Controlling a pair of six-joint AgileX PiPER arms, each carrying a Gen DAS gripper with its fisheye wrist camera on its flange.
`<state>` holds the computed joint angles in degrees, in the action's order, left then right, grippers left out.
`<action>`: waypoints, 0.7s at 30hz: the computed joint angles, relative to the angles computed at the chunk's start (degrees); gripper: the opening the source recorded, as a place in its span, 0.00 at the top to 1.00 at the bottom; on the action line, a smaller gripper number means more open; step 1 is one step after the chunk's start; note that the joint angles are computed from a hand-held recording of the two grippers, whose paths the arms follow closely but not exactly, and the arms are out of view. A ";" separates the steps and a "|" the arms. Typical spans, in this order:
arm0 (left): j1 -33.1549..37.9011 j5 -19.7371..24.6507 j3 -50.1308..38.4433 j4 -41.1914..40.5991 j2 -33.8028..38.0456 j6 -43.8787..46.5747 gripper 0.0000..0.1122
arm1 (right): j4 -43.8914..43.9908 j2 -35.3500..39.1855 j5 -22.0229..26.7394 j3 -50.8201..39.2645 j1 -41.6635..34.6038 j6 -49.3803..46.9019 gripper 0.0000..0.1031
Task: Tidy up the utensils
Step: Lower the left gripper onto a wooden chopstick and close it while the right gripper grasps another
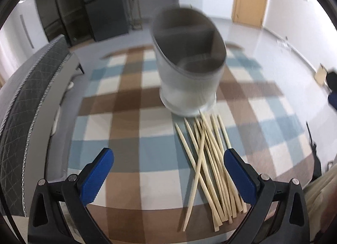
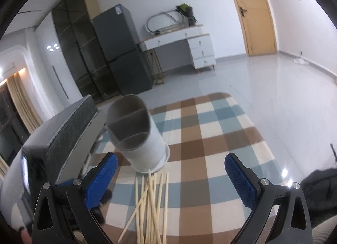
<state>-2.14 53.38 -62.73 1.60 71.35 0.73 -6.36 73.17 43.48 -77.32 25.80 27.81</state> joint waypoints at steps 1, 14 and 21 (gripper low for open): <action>-0.60 0.46 -0.08 0.65 0.85 -0.21 0.12 | 1.38 0.70 -0.01 -0.20 -1.18 -1.11 0.01; -5.32 2.93 -5.35 0.91 11.64 -0.79 0.46 | 12.80 5.48 1.15 -2.53 -10.10 -8.03 0.01; -4.63 3.62 -6.30 -1.45 14.64 2.13 0.79 | 14.98 6.27 1.48 -2.89 -11.16 -9.52 0.01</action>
